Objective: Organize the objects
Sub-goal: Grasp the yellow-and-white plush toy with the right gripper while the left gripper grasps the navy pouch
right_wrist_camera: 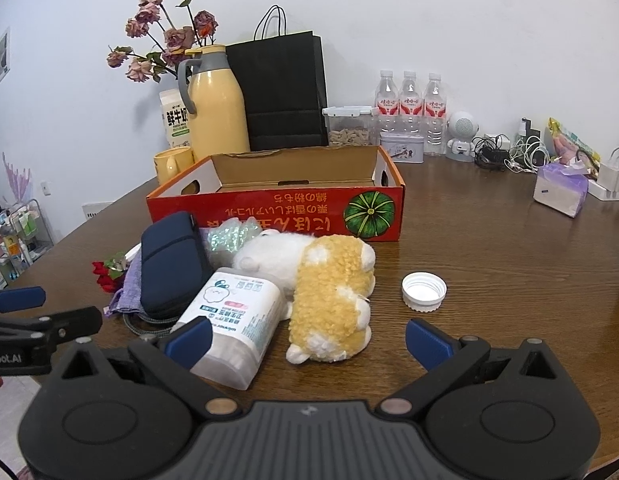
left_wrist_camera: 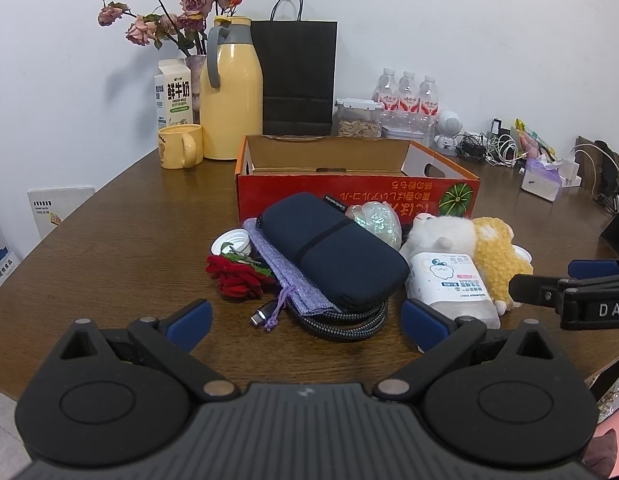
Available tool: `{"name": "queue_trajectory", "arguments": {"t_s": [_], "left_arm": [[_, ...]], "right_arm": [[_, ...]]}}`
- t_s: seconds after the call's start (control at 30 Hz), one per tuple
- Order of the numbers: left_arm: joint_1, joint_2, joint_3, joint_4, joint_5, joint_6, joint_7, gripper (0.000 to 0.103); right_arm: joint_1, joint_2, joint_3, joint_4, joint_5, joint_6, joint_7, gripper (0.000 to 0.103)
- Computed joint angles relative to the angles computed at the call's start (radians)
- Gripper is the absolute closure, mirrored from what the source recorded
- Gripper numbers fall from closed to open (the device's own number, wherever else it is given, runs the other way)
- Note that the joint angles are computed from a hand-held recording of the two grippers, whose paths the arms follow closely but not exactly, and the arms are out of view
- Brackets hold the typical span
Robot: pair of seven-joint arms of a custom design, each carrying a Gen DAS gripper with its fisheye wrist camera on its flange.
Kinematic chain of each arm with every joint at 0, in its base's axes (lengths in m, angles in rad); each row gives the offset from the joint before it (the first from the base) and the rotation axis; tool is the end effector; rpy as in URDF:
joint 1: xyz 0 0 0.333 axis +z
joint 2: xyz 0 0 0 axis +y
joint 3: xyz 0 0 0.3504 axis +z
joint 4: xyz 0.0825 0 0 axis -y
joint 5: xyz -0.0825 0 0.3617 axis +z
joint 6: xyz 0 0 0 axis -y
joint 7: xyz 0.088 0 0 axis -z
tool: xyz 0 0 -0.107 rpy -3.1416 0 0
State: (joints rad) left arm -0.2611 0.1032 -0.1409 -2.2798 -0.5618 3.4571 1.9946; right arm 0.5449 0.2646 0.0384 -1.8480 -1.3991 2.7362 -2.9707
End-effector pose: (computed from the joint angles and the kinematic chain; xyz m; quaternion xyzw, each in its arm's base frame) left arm 0.5312 -0.1554 0.4809 -0.5556 0.6684 -0.3905 0.3035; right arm 0.5154 0.3830 0.4713 -0.6229 0.6162 -0.3030 0.3748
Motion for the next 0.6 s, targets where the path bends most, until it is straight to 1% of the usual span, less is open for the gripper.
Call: {"name": "queue_trajectory", "arguments": {"t_s": [0.07, 0.1, 0.13, 0.2, 0.27, 0.3, 0.33, 0.4, 0.43, 0.47, 0.5, 0.53, 0.57, 0.6], "left_arm": [[0.003, 0.009, 0.0, 0.01, 0.006, 0.003, -0.003, 0.0], [-0.008, 0.017, 0.009, 0.021, -0.007, 0.005, 0.007, 0.0], [-0.012, 0.023, 0.013, 0.03, -0.012, 0.006, 0.012, 0.0], [-0.016, 0.038, 0.019, 0.054, -0.016, 0.007, 0.014, 0.0], [-0.047, 0.056, 0.045, 0.085, -0.051, 0.007, 0.039, 0.0], [-0.069, 0.067, 0.065, 0.107, -0.076, 0.0, 0.057, 0.0], [-0.078, 0.074, 0.075, 0.123, -0.088, -0.011, 0.065, 0.0], [-0.101, 0.093, 0.099, 0.16, -0.1, -0.034, 0.07, 0.002], [-0.134, 0.102, 0.132, 0.179, -0.116, -0.052, 0.077, 0.004], [-0.185, 0.114, 0.187, 0.204, -0.134, -0.08, 0.082, 0.005], [-0.251, 0.126, 0.259, 0.226, -0.143, -0.11, 0.076, 0.006], [-0.283, 0.135, 0.296, 0.238, -0.136, -0.127, 0.06, 0.006], [-0.304, 0.145, 0.321, 0.25, -0.125, -0.14, 0.045, 0.007], [-0.344, 0.157, 0.366, 0.264, -0.114, -0.154, 0.024, 0.007]], "right_arm": [[-0.003, 0.011, -0.004, 0.012, 0.001, -0.004, -0.008, 0.001], [-0.007, 0.02, -0.006, 0.021, 0.01, -0.003, -0.024, 0.004], [-0.01, 0.029, -0.008, 0.029, 0.022, -0.001, -0.039, 0.01], [-0.02, 0.054, -0.014, 0.052, 0.06, 0.009, -0.085, 0.016], [-0.023, 0.077, -0.025, 0.072, 0.095, 0.019, -0.122, 0.023], [-0.025, 0.09, -0.03, 0.083, 0.113, 0.026, -0.145, 0.029], [-0.026, 0.1, -0.036, 0.092, 0.132, 0.034, -0.164, 0.033], [-0.03, 0.119, -0.051, 0.104, 0.156, 0.077, -0.185, 0.036], [-0.031, 0.128, -0.058, 0.111, 0.172, 0.092, -0.202, 0.039], [-0.032, 0.137, -0.063, 0.118, 0.191, 0.105, -0.22, 0.04], [-0.03, 0.143, -0.071, 0.12, 0.205, 0.121, -0.23, 0.043], [-0.033, 0.15, -0.077, 0.123, 0.222, 0.144, -0.243, 0.048], [-0.034, 0.157, -0.084, 0.125, 0.236, 0.173, -0.251, 0.052], [-0.03, 0.162, -0.097, 0.126, 0.242, 0.194, -0.25, 0.054]]}}
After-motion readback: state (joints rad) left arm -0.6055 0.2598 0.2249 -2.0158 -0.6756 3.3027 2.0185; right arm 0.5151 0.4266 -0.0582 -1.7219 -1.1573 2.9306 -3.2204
